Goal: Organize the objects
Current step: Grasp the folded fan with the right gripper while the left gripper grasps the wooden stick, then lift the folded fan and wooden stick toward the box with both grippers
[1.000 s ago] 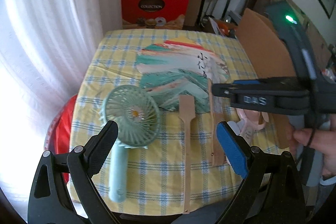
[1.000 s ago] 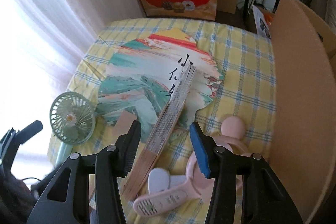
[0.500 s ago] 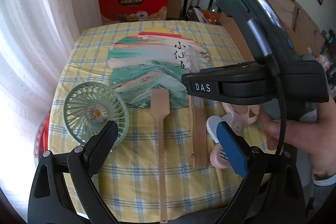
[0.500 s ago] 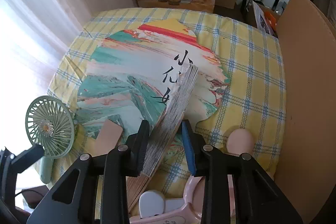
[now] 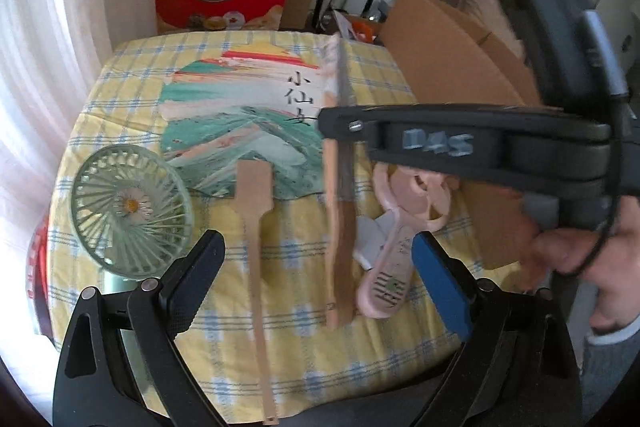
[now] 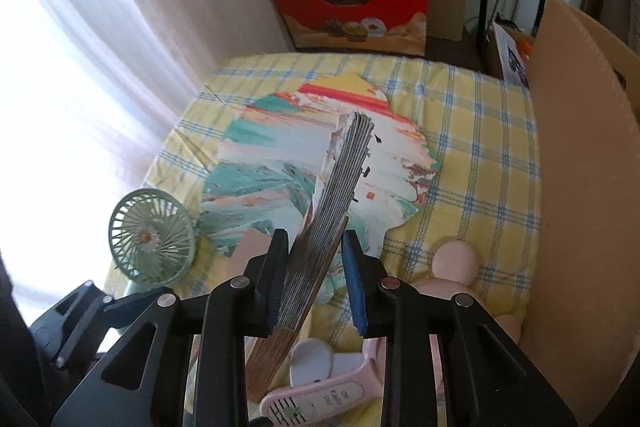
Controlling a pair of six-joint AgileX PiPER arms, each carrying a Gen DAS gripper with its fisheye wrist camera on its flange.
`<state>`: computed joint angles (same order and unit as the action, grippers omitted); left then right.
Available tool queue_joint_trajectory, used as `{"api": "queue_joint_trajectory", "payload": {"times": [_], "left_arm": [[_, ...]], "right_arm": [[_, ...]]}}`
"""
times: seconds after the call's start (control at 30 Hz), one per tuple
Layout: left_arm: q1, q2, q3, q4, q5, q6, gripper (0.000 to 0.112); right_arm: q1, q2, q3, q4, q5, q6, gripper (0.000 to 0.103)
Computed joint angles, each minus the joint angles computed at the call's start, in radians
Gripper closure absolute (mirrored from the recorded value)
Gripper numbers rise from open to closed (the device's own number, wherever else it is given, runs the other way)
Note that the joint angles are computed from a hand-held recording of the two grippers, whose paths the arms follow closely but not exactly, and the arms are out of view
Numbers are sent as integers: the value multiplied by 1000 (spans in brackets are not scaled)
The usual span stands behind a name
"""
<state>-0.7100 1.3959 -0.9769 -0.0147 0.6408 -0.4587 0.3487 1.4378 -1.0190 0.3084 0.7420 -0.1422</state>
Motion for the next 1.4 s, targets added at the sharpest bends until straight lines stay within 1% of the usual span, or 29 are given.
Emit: {"api": "queue_joint_trajectory", "payload": {"times": [0.13, 0.23, 0.3, 0.37, 0.4, 0.43, 0.47, 0.57, 0.7, 0.87, 0.97, 1.03, 1.1, 1.17, 1.3, 1.4], "left_arm": [[30, -9, 3, -43, 9, 51, 33], [54, -2, 8, -148, -8, 150, 39], [59, 10, 10, -205, -19, 204, 48], [49, 33, -2, -224, -14, 217, 67], [44, 42, -6, -225, -12, 216, 73], [35, 48, -10, -219, -11, 206, 82], [23, 52, -12, -206, -8, 187, 89], [5, 48, -19, -192, 2, 163, 98], [-45, 39, -48, -92, 42, 68, 100], [-117, 7, -101, 10, 97, -25, 102], [-155, 4, -155, 58, 134, -59, 102], [-179, 5, -200, 82, 159, -71, 103], [-213, 11, -256, 118, 189, -96, 106], [-235, 28, -313, 143, 215, -107, 106], [-274, 85, -421, 171, 253, -119, 106], [-277, 115, -463, 145, 243, -130, 106]], "right_arm": [[-12, -48, 12, 31, 16, -45, 76], [-5, -77, 19, 36, 24, -49, 77], [2, -96, 24, 39, 31, -51, 77], [5, -106, 24, 44, 40, -57, 78], [8, -114, 25, 42, 44, -55, 78], [10, -121, 28, 42, 47, -54, 78], [12, -128, 30, 42, 50, -53, 78], [4, -151, 42, 66, 62, -70, 79], [-32, -177, 46, 124, 97, -117, 80], [-70, -223, 33, 159, 148, -144, 80], [-119, -252, 11, 199, 199, -175, 81], [-168, -275, -10, 236, 243, -204, 81], [-220, -294, -33, 271, 285, -233, 81], [-272, -304, -54, 304, 329, -265, 89], [-390, -324, -103, 340, 411, -314, 89], [-461, -327, -118, 351, 451, -345, 89]]}}
